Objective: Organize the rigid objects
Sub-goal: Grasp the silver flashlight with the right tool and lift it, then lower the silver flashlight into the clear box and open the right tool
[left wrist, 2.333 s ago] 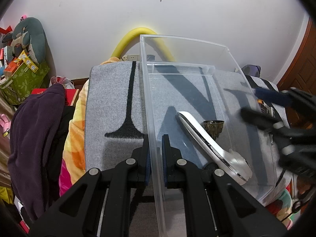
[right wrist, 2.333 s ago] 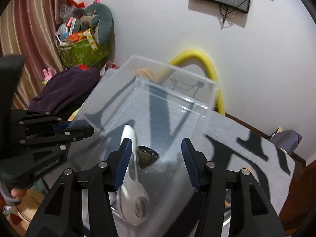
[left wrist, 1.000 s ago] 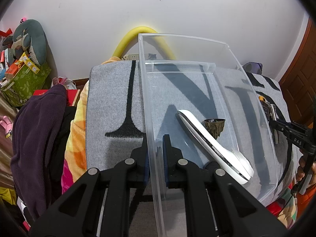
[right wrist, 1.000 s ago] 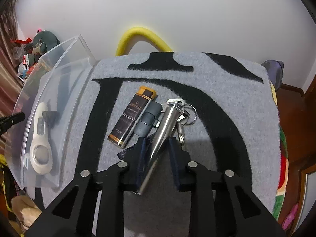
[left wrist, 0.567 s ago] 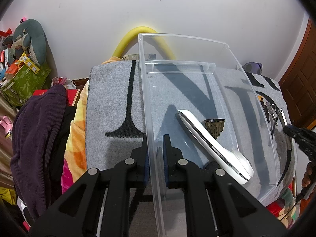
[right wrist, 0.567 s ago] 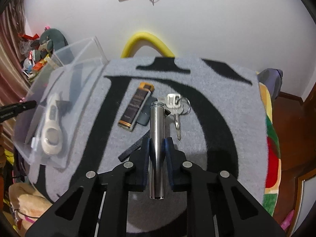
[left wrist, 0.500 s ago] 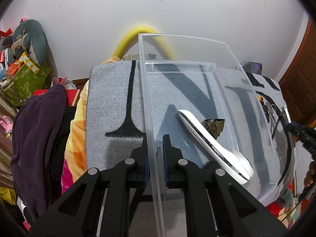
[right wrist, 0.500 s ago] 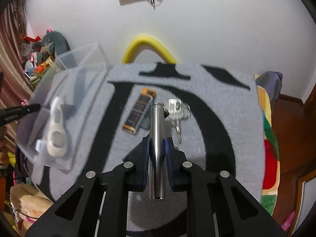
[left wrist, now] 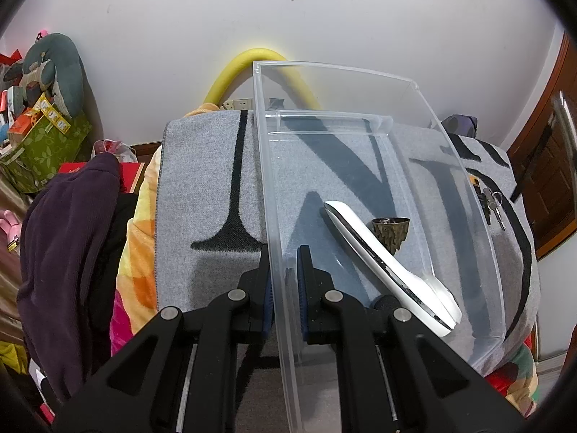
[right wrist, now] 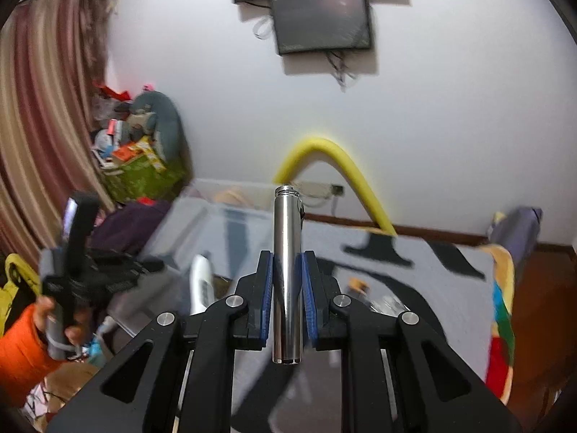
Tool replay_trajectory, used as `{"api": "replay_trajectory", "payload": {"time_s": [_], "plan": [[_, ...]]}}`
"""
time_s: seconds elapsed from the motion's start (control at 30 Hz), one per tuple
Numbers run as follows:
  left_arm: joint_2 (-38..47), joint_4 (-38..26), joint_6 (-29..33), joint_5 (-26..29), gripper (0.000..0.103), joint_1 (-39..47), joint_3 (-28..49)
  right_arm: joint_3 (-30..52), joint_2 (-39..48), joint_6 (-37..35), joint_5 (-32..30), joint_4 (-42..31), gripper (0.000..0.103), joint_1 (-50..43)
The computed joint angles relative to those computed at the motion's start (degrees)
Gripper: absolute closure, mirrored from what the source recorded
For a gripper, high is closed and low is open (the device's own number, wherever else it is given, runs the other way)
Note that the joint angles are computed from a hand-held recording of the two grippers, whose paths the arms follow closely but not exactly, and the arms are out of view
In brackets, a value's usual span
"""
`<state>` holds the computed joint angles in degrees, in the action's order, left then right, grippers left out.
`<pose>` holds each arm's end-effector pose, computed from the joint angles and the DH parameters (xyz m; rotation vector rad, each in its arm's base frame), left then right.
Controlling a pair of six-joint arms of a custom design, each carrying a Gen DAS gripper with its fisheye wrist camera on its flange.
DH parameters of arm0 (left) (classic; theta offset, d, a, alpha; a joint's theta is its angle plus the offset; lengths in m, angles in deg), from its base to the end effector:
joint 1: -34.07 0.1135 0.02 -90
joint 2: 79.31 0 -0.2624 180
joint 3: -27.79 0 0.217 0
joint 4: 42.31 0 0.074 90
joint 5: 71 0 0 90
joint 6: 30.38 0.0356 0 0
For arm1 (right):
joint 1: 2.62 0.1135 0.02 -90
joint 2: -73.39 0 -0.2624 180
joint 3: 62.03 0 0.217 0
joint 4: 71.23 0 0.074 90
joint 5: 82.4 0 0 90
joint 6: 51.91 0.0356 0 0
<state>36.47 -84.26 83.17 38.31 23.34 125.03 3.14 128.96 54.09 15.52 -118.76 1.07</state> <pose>0.3838 -0.0847 0.1871 0.8682 2.4240 -0.3592 0.1717 0.0062 0.2990 0.3133 2.2034 0.0341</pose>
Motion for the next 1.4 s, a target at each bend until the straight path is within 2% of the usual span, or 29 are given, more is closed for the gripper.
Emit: {"api": "replay_trajectory", "payload": {"time_s": [0.3,0.5,0.67,0.73,0.93,1.07,1.17,1.4], "plan": [[0.41,-0.33,0.00,0.32,0.094,0.15,0.61,5.83,15.24,2.03,0.62,9.21,0.089,9.21],[0.49,-0.37,0.02,0.49,0.094,0.23,0.69,8.50,29.89,3.87,-4.75,13.59,0.089,9.93],[0.78,-0.40,-0.20,0.66,0.094,0.26,0.98,8.95,37.00,4.05,-7.82,15.70,0.089,11.54],[0.83,-0.29,-0.13,0.69,0.094,0.29,0.92,9.08,39.08,4.05,-7.30,16.16,0.089,12.89],[0.08,0.17,-0.41,0.57,0.094,0.00,-0.13,10.19,41.68,4.08,-8.25,14.59,0.088,12.32],[0.38,0.08,-0.36,0.83,0.094,0.15,0.06,10.95,41.35,4.12,-6.12,12.52,0.086,13.01],[0.39,-0.02,-0.35,0.79,0.093,0.09,0.10,8.99,38.17,3.87,-6.57,12.78,0.078,12.33],[0.51,0.10,-0.10,0.68,0.093,0.28,0.25,3.20,25.20,1.89,-5.16,9.16,0.077,8.14]]}}
